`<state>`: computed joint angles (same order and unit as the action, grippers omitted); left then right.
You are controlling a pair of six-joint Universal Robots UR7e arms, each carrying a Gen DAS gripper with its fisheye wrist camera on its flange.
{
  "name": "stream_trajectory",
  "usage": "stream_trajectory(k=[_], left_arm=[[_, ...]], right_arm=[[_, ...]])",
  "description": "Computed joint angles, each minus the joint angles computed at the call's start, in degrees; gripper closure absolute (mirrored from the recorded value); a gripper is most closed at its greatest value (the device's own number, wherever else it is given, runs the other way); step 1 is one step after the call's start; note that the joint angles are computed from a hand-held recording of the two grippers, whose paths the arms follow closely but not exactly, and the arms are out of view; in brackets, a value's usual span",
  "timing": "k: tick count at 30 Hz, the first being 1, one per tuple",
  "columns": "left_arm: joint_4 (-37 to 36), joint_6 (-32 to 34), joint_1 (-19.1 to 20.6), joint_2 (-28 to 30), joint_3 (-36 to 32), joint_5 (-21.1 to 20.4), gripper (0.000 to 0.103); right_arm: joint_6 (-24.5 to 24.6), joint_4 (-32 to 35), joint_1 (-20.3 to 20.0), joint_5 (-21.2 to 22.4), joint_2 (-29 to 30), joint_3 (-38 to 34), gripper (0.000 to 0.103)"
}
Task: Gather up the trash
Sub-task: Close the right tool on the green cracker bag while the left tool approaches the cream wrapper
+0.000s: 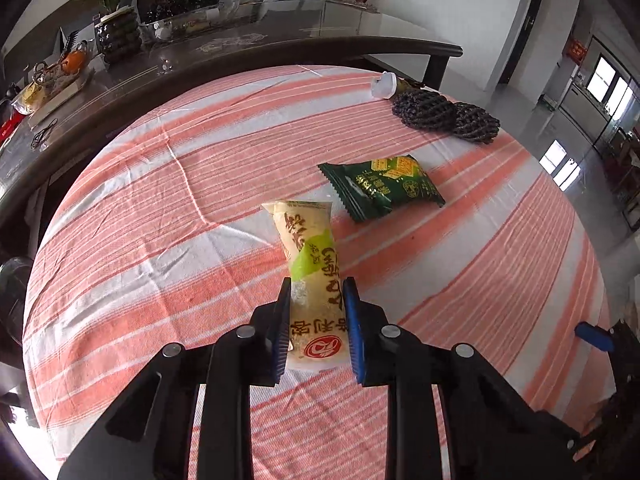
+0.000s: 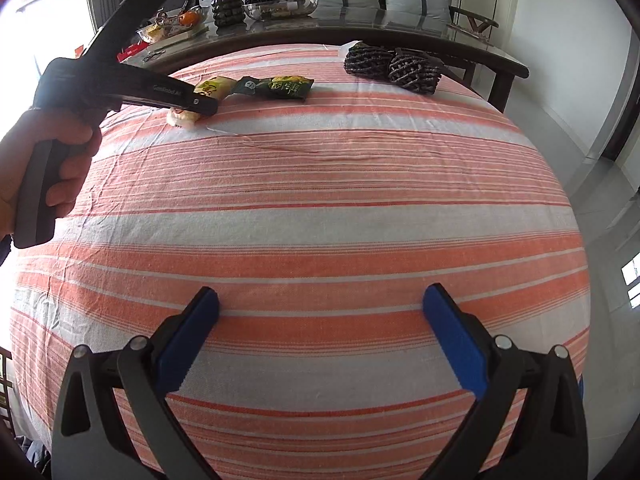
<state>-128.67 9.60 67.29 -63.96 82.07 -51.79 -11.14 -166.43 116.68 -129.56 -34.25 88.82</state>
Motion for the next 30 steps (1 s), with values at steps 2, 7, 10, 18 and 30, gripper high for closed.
stream_trajectory(k=[2,7,10,18,30], left_arm=[[0.12,0.45,-0.13,-3.61,3.34,-0.76,0.079],[-1.84,1.78,0.0,-9.56,9.69,-3.6,0.051],[-7.48,5.18,-0.19,-9.86,12.29,-1.53,0.015],[-10.58,7.86,0.95,-7.9,12.77,1.99,0.009],[-10.39,7.32,1.16,-7.69,12.5,2.21,0.005]], right_arm=[[0.0,0.03,-0.01,0.01,0.0,0.0,0.005],[-0.03,-0.02,0.01,-0.05,0.09,-0.05,0.005],[-0.05,-0.08,0.06,-0.18,0.1,-0.03,0.005],[1.02,-0.23,-1.06,4.74,-2.08,1.54,0.005],[13.13,19.91,-3.21,11.6,8.69,-26.62,0.005]])
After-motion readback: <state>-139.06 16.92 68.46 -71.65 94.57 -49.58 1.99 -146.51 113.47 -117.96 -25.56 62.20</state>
